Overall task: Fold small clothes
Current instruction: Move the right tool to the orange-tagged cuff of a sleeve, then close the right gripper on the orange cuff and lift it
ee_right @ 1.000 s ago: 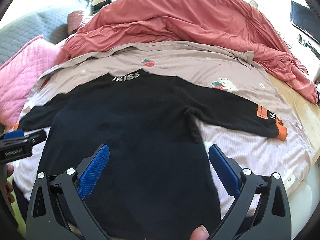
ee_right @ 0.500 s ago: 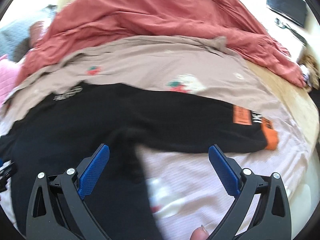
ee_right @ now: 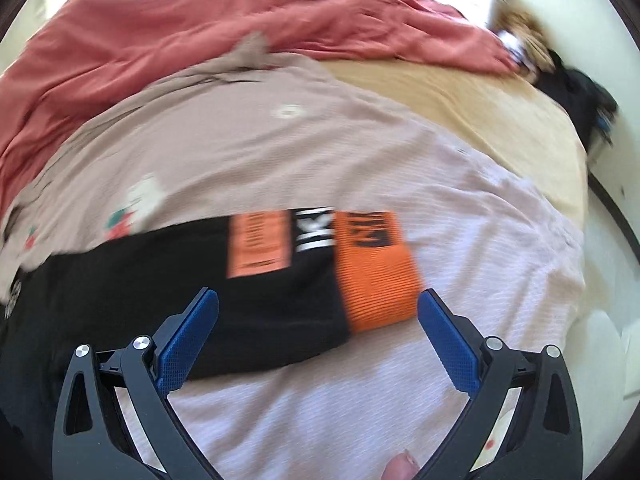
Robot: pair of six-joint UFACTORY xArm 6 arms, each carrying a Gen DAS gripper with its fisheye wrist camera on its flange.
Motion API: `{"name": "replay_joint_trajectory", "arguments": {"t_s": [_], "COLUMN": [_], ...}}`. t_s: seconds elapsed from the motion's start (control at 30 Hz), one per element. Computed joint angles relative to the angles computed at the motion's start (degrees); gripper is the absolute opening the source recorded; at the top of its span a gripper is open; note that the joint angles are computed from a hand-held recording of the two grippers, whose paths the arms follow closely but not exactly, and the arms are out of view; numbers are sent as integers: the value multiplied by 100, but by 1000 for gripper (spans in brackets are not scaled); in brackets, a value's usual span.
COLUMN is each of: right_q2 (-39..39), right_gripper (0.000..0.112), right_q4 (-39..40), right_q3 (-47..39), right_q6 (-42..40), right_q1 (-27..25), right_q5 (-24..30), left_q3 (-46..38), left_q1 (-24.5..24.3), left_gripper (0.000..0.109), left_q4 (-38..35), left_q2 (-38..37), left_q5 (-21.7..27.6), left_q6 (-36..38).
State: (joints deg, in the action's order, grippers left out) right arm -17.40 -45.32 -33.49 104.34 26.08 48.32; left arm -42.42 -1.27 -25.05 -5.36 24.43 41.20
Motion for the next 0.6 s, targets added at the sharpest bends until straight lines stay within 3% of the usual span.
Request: {"name": "replay_joint_trajectory", "arguments": {"t_s": [0.23,0.37,0.43,0.5,0.6], "right_q2": [-42,184,323,378,225], "right_gripper": [99,96,71,67,40], "right_q4": [182,211,124,-52,-334], "right_q3": [333,332,330,305,431], "right_q6": [-325,-431,-404,-324,-155], "right_q1": [-639,-826,-878,-867,-895], "right_q5": [-592,-916,-1127,-1080,-1211], "left_q3": [-94,-104,-96,-86,-22], "left_q1": [-533,-758,-810,-849,-889], "left_gripper": [94,80,72,61,54], "left_q4": [-208,-246,-324,-283,-498], "left_q2": [167,344,413,474,494], "left_q5": [14,-41,-32,-37,-95], "left_q6": [199,236,321,269,488]}}
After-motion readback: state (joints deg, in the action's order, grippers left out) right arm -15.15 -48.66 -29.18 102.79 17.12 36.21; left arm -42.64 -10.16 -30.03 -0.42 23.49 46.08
